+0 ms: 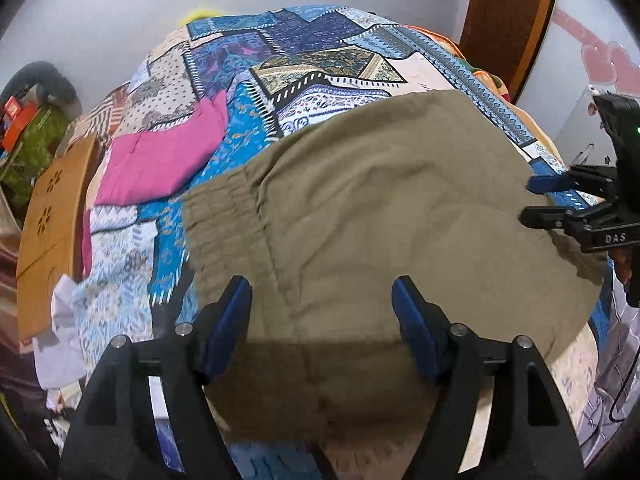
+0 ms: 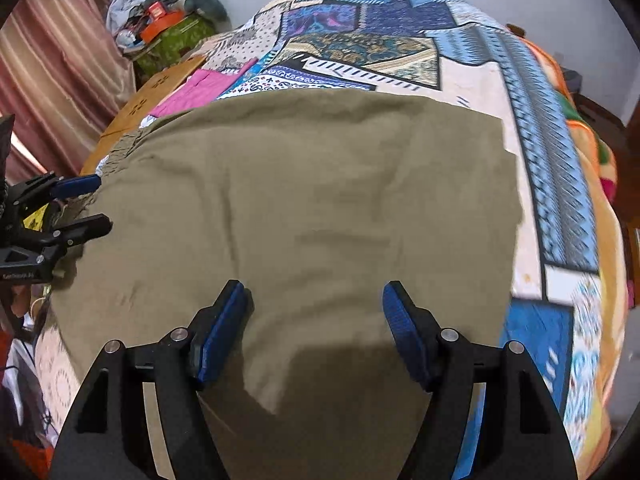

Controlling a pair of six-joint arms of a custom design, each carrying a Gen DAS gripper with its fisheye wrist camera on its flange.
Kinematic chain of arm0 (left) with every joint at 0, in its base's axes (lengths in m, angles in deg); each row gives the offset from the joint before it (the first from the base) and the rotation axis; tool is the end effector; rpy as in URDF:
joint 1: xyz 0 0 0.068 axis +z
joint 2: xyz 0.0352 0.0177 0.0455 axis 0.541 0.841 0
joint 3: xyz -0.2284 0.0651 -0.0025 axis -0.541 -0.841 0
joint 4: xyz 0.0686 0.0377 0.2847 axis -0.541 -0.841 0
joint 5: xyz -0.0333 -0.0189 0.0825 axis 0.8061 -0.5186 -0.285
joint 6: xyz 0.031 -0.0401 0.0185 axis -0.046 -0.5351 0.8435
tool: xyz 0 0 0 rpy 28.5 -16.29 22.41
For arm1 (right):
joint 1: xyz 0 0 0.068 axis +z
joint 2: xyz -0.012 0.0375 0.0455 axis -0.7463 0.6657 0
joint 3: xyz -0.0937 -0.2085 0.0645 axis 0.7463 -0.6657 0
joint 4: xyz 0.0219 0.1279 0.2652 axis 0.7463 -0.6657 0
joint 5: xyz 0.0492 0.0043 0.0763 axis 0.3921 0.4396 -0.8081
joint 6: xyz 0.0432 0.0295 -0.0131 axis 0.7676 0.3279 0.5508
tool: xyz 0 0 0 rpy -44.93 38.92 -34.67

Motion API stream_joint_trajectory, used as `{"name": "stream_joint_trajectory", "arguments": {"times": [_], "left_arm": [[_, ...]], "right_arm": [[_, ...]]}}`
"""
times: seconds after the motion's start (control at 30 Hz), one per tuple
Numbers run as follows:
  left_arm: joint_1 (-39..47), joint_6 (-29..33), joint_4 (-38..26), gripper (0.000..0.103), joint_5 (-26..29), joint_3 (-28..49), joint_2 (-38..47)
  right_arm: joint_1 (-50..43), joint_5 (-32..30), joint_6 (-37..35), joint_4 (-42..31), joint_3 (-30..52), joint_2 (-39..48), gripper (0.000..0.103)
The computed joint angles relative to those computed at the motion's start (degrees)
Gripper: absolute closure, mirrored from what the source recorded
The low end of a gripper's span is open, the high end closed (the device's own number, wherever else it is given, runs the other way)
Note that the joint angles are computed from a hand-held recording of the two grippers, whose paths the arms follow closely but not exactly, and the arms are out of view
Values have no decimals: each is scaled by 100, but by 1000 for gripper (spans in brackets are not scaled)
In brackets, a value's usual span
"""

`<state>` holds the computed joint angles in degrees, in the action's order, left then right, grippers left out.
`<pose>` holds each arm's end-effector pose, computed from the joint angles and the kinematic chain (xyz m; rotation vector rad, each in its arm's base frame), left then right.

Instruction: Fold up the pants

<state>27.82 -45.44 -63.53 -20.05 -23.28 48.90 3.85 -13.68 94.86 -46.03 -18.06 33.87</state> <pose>0.2009 -0.0225 0.2381 0.5739 2.5800 -0.1158 0.1282 0.1576 0.2690 -0.2611 2.6761 0.3653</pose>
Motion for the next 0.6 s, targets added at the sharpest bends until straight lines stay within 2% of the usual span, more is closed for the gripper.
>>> {"name": "stream_joint_trajectory", "arguments": {"times": [0.3,0.6], "left_arm": [[730,290,-539,27,401,-364,-840],[1216,588,-949,27,635,-501,-1357]], "right_arm": [[1333,668,1671,-878,-404,-1028,35],[2617,1457,3423,-1772,-454,-1434,35]]}}
